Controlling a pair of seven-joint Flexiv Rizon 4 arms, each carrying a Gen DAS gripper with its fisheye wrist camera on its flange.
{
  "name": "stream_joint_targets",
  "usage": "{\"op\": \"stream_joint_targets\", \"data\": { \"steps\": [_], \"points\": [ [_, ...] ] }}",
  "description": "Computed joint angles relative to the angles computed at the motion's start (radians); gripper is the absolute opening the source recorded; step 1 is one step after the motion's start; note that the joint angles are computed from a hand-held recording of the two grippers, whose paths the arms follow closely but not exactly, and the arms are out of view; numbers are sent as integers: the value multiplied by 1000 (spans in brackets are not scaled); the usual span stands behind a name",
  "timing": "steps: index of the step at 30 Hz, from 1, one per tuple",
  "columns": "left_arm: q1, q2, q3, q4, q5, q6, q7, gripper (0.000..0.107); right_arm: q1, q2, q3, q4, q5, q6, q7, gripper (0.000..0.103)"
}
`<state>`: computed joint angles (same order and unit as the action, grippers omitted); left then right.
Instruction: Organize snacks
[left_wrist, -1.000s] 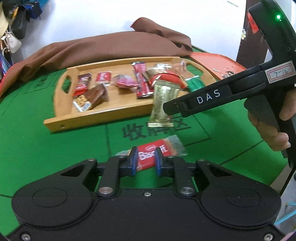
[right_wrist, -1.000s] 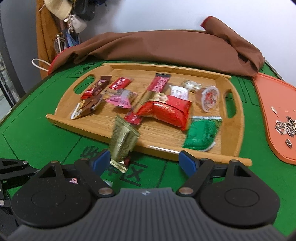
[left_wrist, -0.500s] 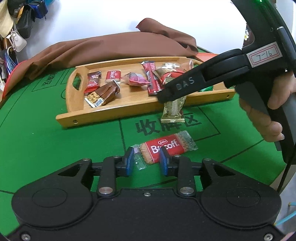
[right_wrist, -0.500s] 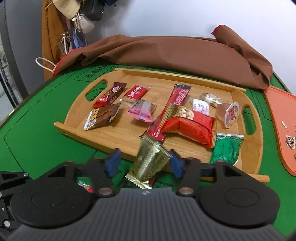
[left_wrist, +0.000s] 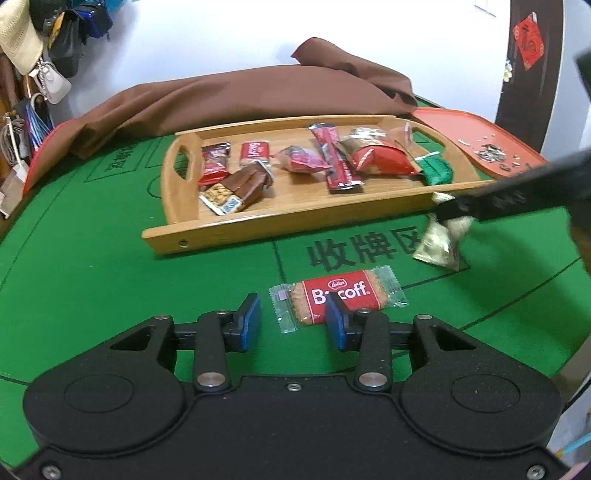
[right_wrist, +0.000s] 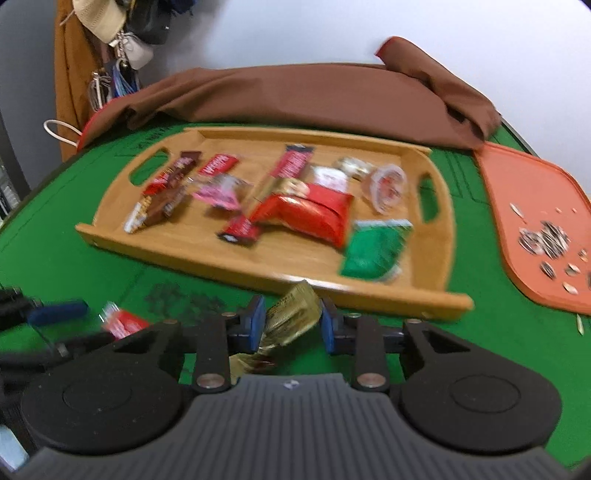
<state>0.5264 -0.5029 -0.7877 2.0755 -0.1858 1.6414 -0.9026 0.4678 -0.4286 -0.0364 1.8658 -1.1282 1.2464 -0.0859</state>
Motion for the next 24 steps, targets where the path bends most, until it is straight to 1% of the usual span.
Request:
{"op": "stream_joint_targets", "data": {
  "steps": [2, 5, 6, 7, 8, 9, 10, 11, 12, 13, 15, 17, 21, 23, 24],
  "points": [
    [-42, 9, 54, -6, 3, 21, -13, 40, -5, 18, 4, 31, 2, -7, 9, 37],
    [-147, 24, 185, -28, 11, 53, -47, 41, -17, 40, 9, 73, -3, -1, 34, 39],
    [-150, 26, 191, -30, 12, 51, -53, 42, -18, 48, 5, 85, -25, -1, 48, 39],
    [-130, 24, 169, -28, 11, 43, -55, 45, -18, 56, 1, 94, -58, -2, 60, 55],
    [-102, 23, 135, -24, 8, 32, -54, 47, -20, 61, 2, 99, -86, -11, 65, 59],
    [-64, 18, 89, -17, 2, 19, -50, 51, -25, 64, 5, 102, -111, -13, 69, 66],
    [-25, 11, 39, -8, -2, 11, -43, 56, -34, 64, 12, 102, -126, -7, 66, 69],
    [8, 4, -5, 1, -2, 9, -36, 59, -44, 62, 17, 101, -139, 9, 66, 70],
    [31, -2, -37, 9, 2, 12, -32, 65, -52, 59, 21, 98, -148, 23, 70, 74],
    [46, -7, -60, 15, 9, 17, -31, 72, -58, 55, 22, 95, -159, 38, 79, 79],
    [67, -21, -95, 22, 33, 28, -32, 81, -64, 46, 24, 86, -173, 55, 95, 83],
    [70, -30, -108, 21, 53, 28, -45, 82, -65, 37, 23, 78, -180, 65, 114, 85],
    [46, -38, -97, 5, 57, 0, -66, 82, -66, 26, 23, 74, -178, 73, 122, 85],
    [20, -38, -72, -5, 51, -7, -71, 82, -65, 27, 25, 78, -169, 66, 109, 85],
    [-2, -35, -48, -11, 45, -12, -74, 82, -62, 29, 25, 81, -165, 56, 102, 85]
  ]
}}
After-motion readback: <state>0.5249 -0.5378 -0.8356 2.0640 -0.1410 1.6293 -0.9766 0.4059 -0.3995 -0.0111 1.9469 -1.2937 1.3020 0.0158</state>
